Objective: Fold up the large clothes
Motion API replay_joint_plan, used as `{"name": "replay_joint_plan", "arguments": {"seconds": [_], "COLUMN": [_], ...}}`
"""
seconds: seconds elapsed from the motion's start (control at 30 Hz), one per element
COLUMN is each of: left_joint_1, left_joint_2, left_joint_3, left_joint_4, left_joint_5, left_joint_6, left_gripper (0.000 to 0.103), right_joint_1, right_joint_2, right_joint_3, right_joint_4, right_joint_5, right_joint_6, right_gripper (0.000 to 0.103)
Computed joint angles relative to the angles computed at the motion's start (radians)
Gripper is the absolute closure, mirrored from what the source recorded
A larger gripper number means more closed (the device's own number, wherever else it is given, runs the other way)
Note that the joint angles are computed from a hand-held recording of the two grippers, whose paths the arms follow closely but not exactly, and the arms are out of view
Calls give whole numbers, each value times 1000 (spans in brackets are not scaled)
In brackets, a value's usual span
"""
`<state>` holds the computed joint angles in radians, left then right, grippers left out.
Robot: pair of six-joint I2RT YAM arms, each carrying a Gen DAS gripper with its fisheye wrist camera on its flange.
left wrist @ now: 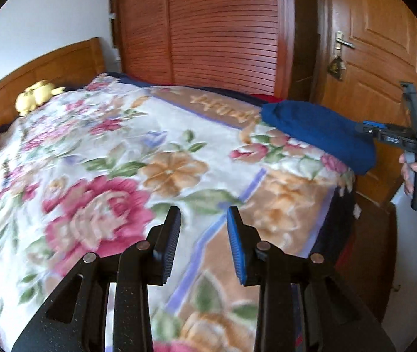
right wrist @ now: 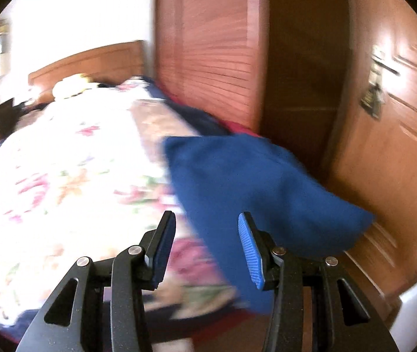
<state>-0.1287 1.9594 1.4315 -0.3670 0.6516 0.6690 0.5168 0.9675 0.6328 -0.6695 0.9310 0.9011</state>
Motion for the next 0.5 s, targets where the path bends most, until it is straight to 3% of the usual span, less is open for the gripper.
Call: {"name": "replay_joint_plan", "arguments": {"seconds": [0.17, 0.33, 0.5], "left_joint_1": [112, 215, 302], "left_joint_2": [-35, -30, 16], "left_joint_3": [-44, -68, -55], "left_joint_4": [-5, 11, 54], "left_joint_5": [23, 26, -8], "left_joint_6": [18, 23, -3], "left_gripper": [70, 70, 70], "right_joint_1": [217, 298, 321], "right_joint_2": [246, 495, 687], "right_joint_3": [101, 208, 360], "right_joint_4": [140, 369, 408], "right_joint_5": [45, 5, -25], "right_joint_6": [68, -16, -25], "right_gripper": [46, 42, 42]}}
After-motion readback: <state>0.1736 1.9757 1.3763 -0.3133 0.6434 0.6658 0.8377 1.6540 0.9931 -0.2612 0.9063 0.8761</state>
